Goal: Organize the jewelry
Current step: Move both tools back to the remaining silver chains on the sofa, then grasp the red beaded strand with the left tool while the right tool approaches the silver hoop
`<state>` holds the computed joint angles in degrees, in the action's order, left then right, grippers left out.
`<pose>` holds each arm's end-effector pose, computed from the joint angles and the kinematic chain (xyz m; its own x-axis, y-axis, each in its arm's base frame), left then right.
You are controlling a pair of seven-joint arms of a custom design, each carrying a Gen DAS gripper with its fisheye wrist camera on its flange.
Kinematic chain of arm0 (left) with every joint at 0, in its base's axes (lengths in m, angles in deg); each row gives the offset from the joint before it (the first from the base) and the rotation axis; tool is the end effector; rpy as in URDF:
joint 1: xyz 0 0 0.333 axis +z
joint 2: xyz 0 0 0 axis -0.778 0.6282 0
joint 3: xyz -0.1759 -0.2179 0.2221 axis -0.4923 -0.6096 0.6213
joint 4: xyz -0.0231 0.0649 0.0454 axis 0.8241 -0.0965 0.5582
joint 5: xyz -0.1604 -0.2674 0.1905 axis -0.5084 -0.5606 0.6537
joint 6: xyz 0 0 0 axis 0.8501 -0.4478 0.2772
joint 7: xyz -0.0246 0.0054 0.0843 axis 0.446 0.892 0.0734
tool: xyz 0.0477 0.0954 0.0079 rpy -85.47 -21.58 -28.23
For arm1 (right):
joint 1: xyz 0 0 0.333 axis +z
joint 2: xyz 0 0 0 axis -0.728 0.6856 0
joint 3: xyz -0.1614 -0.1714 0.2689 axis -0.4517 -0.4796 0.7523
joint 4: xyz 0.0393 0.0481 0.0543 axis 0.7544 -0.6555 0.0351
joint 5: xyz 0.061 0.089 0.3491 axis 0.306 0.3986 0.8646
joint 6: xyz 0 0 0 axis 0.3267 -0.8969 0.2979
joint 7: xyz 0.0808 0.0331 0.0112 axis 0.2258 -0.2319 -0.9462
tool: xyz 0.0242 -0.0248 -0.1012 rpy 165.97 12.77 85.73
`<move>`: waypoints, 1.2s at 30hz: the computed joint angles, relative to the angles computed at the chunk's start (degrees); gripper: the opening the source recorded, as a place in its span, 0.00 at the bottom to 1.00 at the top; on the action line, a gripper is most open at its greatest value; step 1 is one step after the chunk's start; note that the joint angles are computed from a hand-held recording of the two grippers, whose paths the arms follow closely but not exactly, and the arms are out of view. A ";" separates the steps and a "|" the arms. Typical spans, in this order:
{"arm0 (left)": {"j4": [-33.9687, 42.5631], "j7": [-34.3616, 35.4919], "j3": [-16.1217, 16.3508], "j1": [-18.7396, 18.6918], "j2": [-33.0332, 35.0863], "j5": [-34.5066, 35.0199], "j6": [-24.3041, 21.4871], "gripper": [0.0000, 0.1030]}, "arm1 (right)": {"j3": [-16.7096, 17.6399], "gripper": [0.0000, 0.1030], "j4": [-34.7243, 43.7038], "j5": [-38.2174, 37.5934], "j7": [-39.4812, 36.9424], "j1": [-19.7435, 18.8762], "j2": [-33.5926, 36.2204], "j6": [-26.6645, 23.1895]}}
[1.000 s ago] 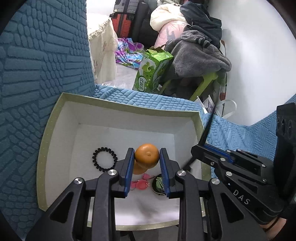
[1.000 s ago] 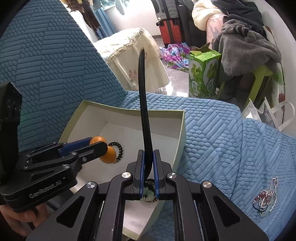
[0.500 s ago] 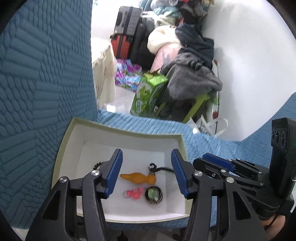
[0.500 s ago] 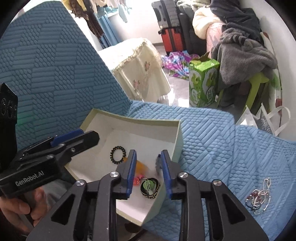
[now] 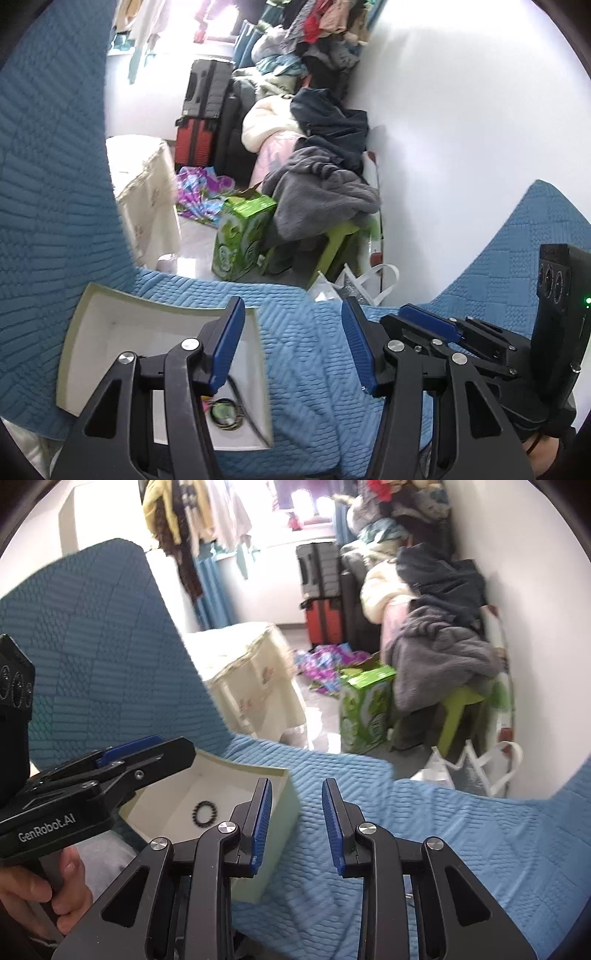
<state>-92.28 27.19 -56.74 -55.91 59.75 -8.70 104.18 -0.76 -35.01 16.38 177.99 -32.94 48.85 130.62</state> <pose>0.6161 -0.1521 0.6588 -0.3643 -0.8732 0.3237 -0.6668 0.0019 -0.7453 0.5977 0.1858 0.6028 0.1459 -0.9884 -0.0422 -0.6393 -0.0616 -0.7665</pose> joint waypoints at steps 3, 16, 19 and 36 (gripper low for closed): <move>-0.38 3.98 -1.39 -0.08 0.12 -4.03 0.66 0.54 | -1.83 0.25 -2.91 -3.99 4.12 -0.20 -2.40 0.97; -0.96 6.00 -3.21 -3.68 1.89 -6.63 -1.66 0.54 | -3.60 0.25 -13.48 -15.08 15.08 -6.37 -8.15 3.75; -0.84 4.70 -3.22 -4.49 3.20 -5.31 -2.31 0.54 | -3.87 0.25 -15.53 -16.90 17.01 -7.77 -8.55 4.41; 4.46 -2.51 -4.12 -8.19 13.42 8.35 -10.75 0.35 | -3.96 0.21 -22.81 4.88 0.76 -12.09 -3.98 8.62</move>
